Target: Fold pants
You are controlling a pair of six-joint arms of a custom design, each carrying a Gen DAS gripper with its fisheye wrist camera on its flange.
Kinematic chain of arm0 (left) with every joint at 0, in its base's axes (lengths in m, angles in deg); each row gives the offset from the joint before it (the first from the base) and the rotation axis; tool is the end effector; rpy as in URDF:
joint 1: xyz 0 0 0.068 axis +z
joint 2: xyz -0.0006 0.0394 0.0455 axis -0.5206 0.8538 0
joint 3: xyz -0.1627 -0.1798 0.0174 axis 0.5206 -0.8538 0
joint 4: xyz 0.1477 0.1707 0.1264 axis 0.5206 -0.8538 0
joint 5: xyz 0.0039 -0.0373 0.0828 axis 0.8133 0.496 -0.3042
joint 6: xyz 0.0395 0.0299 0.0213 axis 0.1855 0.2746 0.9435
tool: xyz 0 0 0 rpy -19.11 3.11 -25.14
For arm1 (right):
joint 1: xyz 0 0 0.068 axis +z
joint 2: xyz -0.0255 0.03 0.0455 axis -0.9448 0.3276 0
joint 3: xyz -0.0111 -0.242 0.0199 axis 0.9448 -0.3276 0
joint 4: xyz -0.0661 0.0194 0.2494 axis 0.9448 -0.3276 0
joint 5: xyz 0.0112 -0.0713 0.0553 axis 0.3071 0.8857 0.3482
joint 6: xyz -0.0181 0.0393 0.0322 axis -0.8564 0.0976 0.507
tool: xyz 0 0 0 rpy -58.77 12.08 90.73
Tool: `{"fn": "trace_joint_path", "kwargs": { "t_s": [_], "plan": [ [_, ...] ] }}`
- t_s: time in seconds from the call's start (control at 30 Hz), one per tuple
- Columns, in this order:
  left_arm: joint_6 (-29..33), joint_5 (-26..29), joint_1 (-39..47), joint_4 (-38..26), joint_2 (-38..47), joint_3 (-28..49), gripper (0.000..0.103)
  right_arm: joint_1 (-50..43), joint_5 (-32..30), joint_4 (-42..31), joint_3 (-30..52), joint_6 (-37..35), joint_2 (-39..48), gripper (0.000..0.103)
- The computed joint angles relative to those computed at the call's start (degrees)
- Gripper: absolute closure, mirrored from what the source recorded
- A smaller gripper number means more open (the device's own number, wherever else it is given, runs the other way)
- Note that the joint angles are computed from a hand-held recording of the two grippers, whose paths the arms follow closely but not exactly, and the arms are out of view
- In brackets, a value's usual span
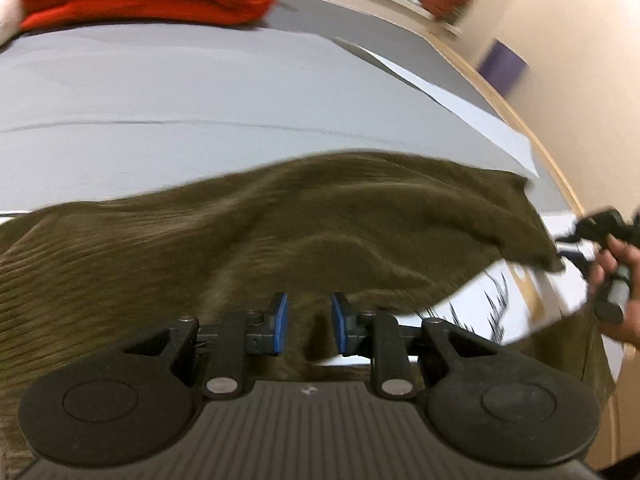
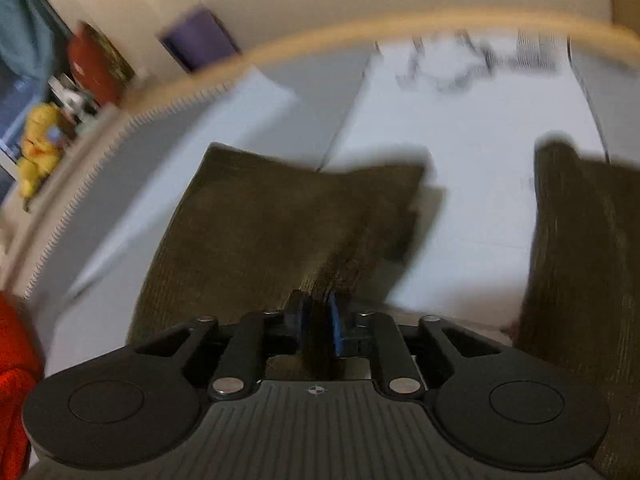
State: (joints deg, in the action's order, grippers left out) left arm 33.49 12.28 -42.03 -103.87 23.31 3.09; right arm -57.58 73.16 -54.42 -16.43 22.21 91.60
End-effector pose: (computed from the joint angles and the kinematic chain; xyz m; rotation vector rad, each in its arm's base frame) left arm 0.1239 -0.0259 0.1798 -0.2524 2.4919 -0.3473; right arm 0.3440 0.0712 0.1857 1.0774 2.1950 0.2280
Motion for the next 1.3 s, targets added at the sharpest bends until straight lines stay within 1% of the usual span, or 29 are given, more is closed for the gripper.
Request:
{"fn": "trace_joint_path", "kwargs": {
  "t_s": [0.03,0.07,0.1,0.13,0.17,0.27,0.37,0.4,0.43,0.5,0.53,0.57,0.6,0.67,0.7,0.77,0.8,0.83,0.87,0.9,0.93,1.0,1.07,1.1,1.13,1.17,1.23,1.3],
  "plan": [
    [-0.34,-0.81,-1.76,1.62,1.06,-0.69,0.067,-0.86,-1.51,0.13,0.23,-1.51,0.68,0.082],
    [-0.54,-1.33,-2.87,3.06,2.12,-1.32,0.060,-1.83,-3.38,0.47,0.52,-2.92,1.34,0.072],
    [-0.67,-1.44,-3.47,4.42,3.11,-1.96,0.054,-2.65,-5.13,1.15,0.30,-3.67,1.41,0.065],
    [-0.56,-1.25,-3.50,5.62,3.73,-2.81,0.053,-3.78,-7.38,2.71,-0.15,-4.56,1.64,0.053],
    [-0.35,-0.86,-3.26,6.59,4.39,-3.55,0.051,-3.70,-8.13,3.87,-0.72,-4.36,1.87,0.052],
    [-0.71,-0.50,-3.98,8.79,6.57,-4.80,0.047,-6.79,-11.31,8.16,-3.06,-4.01,2.03,0.051],
    [0.32,-1.89,-5.00,10.08,10.71,-4.83,0.047,-9.84,-15.04,12.14,-4.68,-2.17,2.46,0.051],
    [0.73,-3.64,-6.09,9.79,13.15,-4.21,0.055,-11.02,-16.52,13.65,-5.26,-1.71,2.92,0.051],
    [1.45,-6.29,-7.69,9.05,15.12,-3.48,0.061,-11.79,-17.06,14.04,-5.05,-1.08,3.60,0.051],
    [4.08,-8.26,-8.78,7.26,15.37,-2.47,0.077,-12.47,-16.94,13.42,-4.99,-0.10,4.06,0.052],
    [4.95,-8.36,-8.45,5.62,15.62,-1.44,0.080,-12.62,-16.80,13.20,-5.06,0.30,4.20,0.052],
    [5.39,-8.55,-8.01,3.75,15.29,-0.39,0.087,-12.65,-16.24,12.68,-4.83,0.53,4.39,0.054],
    [5.50,-9.70,-8.32,1.63,14.16,0.46,0.088,-12.81,-15.94,12.27,-4.48,0.28,4.77,0.056],
    [6.63,-12.02,-7.93,-1.94,11.93,1.68,0.089,-12.77,-15.05,9.51,-2.68,-0.36,5.56,0.066],
    [7.91,-11.34,-6.18,-3.30,10.63,1.72,0.089,-12.61,-14.35,7.56,-1.54,-0.54,5.88,0.068],
    [11.38,-7.10,-1.08,-5.89,8.68,1.51,0.089,-11.88,-12.50,1.88,1.55,-1.52,6.47,0.075],
    [12.95,-5.42,0.79,-7.11,7.91,1.41,0.089,-11.08,-10.84,-2.29,3.96,-1.86,6.99,0.075],
    [14.69,-4.30,1.86,-8.49,7.03,1.37,0.089,-9.86,-7.85,-8.43,7.65,-1.72,8.16,0.071],
    [16.26,-3.72,2.44,-9.40,6.90,1.69,0.089,-8.86,-5.19,-13.83,11.00,-1.26,9.56,0.065],
    [17.32,-3.37,2.48,-10.34,6.53,1.79,0.089,-8.48,-4.02,-16.10,12.44,-1.02,10.26,0.064],
    [17.77,-3.30,1.93,-10.65,6.60,1.93,0.089,-8.50,-4.03,-16.07,12.27,-1.07,10.29,0.064],
    [18.35,-3.16,1.24,-10.50,6.37,1.65,0.089,-9.30,-6.02,-14.28,11.65,-2.27,11.44,0.062],
    [18.68,-2.12,2.63,-9.39,6.59,1.13,0.088,-8.80,-4.57,-11.55,10.48,-4.26,11.52,0.058],
    [18.91,-1.12,3.95,-9.15,6.50,0.89,0.088,-8.34,-3.85,-10.27,10.07,-5.53,11.38,0.060],
    [19.28,-0.19,5.20,-9.40,6.04,0.79,0.088,-8.07,-4.10,-7.43,8.63,-7.25,10.67,0.087],
    [19.71,0.69,6.41,-9.89,5.08,0.47,0.088,-8.09,-4.94,-4.20,6.73,-8.52,9.67,0.093],
    [20.46,1.77,7.76,-10.68,3.83,0.28,0.088,-7.60,-2.69,-3.73,5.70,-7.56,8.29,0.095],
    [21.56,2.12,7.74,-10.87,3.93,0.45,0.088,-6.72,1.01,-3.40,3.96,-4.92,4.54,0.095]
  ]
}}
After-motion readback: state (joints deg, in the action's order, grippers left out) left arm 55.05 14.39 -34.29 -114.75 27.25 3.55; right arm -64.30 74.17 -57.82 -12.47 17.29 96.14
